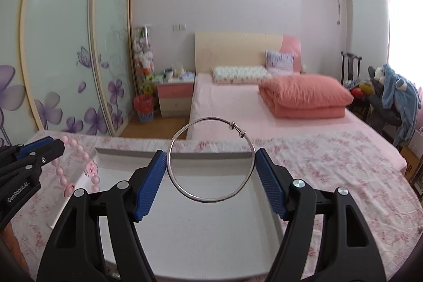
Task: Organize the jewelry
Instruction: 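Open the left tool to drop the pink bracelet in the tray while the right tool releases the bangle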
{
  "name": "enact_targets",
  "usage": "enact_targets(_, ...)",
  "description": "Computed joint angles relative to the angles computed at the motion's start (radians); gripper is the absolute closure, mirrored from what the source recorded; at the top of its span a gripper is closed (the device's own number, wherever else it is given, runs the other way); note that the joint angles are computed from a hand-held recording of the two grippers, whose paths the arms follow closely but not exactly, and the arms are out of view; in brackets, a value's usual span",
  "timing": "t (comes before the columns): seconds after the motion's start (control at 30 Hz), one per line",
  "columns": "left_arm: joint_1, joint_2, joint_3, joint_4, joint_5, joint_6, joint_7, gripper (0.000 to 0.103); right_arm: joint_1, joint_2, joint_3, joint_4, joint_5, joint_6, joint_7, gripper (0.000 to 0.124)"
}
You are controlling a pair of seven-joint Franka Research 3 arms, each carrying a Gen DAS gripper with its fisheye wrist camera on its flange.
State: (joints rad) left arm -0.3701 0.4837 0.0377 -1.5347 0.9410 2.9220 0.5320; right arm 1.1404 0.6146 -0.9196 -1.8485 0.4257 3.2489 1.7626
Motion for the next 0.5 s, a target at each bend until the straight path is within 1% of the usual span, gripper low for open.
enact_targets(0.13,0.018,0.072,-0.02,0.076,-0.055,-0.014,0.068,0.084,-0.086,0.031,0.066,0.084,-0.04,-0.098,0.033,0.054)
enact_targets(0.3,0.044,0.15,-0.058,0.158,-0.181,-0.047,0.194,0.083,-0.15,0.042,0.122,0.141,-0.1,-0.172,0.074,0.054)
enact_targets(0.37,0.04,0.167,-0.052,0.177,-0.215,-0.048,0.218,0.083,-0.178,0.037,0.148,0.157,-0.12,-0.197,0.088,0.053)
enact_targets(0.43,0.04,0.175,-0.045,0.184,-0.243,-0.044,0.229,0.072,-0.175,0.03,0.15,0.148,-0.143,-0.19,0.112,0.049)
enact_targets(0.47,0.036,0.171,-0.035,0.177,-0.249,-0.036,0.224,0.063,-0.171,0.028,0.144,0.142,-0.156,-0.184,0.125,0.049)
enact_targets(0.5,0.033,0.169,-0.022,0.172,-0.254,-0.025,0.212,0.062,-0.165,0.02,0.139,0.129,-0.17,-0.176,0.136,0.049)
